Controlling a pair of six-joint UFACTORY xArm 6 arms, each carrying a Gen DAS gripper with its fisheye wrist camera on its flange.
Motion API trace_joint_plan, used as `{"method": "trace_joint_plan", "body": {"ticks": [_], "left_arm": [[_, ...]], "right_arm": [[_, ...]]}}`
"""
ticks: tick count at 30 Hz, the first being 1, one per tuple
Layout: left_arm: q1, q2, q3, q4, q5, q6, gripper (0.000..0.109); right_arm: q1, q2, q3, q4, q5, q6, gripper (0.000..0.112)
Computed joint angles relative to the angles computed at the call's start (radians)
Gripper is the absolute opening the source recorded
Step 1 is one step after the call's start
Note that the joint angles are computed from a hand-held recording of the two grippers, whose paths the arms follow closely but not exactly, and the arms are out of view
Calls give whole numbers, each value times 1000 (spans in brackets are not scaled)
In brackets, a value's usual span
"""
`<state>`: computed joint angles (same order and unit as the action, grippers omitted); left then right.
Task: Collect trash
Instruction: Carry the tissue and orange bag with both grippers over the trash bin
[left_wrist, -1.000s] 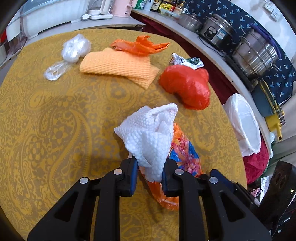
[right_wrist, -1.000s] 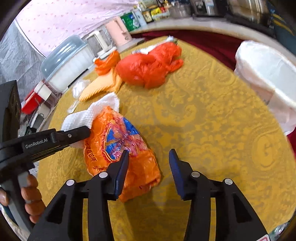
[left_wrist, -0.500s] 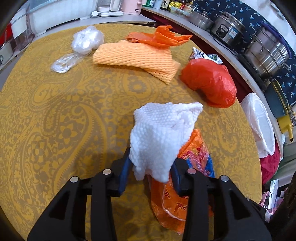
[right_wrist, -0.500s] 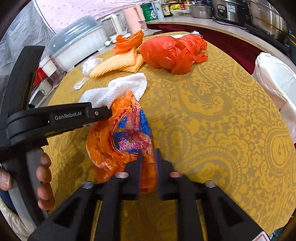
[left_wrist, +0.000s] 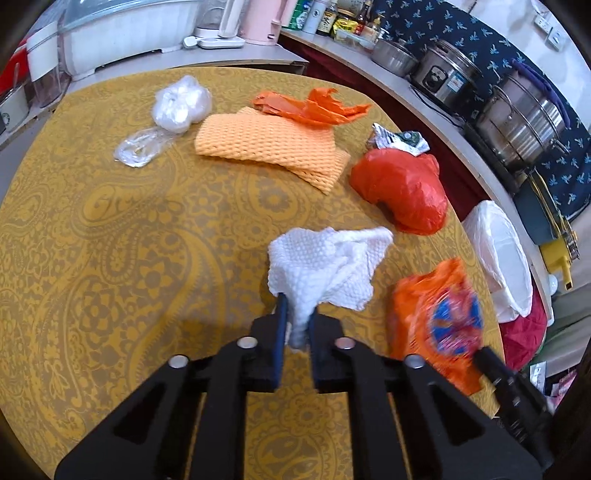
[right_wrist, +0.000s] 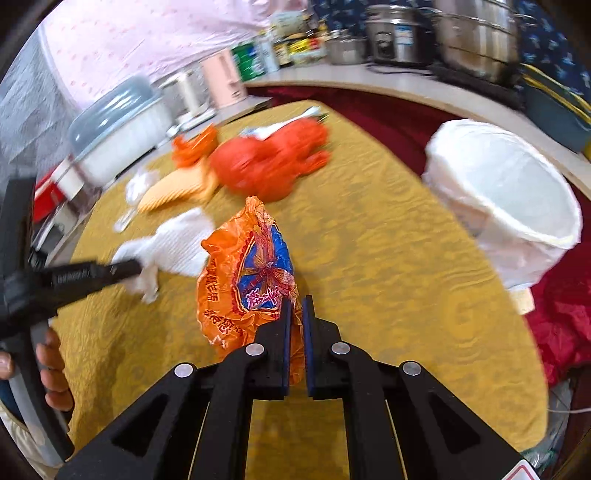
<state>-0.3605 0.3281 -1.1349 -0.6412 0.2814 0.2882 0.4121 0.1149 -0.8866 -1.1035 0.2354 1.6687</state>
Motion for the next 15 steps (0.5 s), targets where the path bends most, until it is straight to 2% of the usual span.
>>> {"method": "trace_joint_plan", "body": {"ticks": [15], "left_arm": [[-110,-83,-22,-64,-5,125,4]], "right_arm": [[-112,-236,130,-192,63,220,6]]}}
